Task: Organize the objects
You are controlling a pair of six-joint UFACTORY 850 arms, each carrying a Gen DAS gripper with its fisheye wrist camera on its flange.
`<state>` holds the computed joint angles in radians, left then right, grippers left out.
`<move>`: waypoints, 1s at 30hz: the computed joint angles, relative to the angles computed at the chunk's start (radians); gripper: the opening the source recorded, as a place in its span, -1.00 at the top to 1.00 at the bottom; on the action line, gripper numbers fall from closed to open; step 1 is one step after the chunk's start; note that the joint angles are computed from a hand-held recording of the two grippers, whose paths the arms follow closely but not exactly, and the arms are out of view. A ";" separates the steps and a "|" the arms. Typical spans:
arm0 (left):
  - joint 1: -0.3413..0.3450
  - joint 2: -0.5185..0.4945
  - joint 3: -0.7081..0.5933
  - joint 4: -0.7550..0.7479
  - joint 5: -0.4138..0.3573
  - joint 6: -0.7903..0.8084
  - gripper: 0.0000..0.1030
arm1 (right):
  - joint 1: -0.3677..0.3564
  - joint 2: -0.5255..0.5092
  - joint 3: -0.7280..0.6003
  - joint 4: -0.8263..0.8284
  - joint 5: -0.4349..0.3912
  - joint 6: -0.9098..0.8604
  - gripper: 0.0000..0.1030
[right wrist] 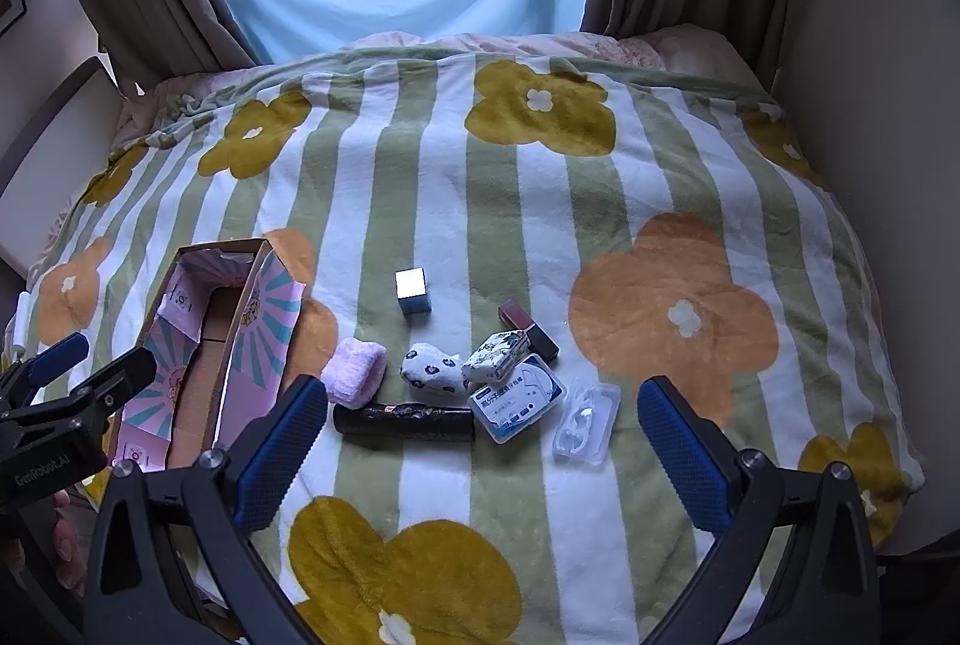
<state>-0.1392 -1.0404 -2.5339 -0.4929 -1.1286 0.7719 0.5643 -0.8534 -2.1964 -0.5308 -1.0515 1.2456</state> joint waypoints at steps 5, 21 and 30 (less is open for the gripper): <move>-0.014 0.022 0.038 0.046 0.035 0.012 -0.99 | -0.004 -0.023 -0.046 0.013 -0.019 -0.020 -0.99; -0.021 0.065 0.116 0.036 0.116 -0.132 -0.99 | -0.002 -0.054 -0.100 0.023 -0.030 -0.072 -0.99; -0.026 0.075 0.133 0.049 0.138 -0.159 -0.99 | 0.004 -0.051 -0.089 0.000 -0.050 -0.062 -0.99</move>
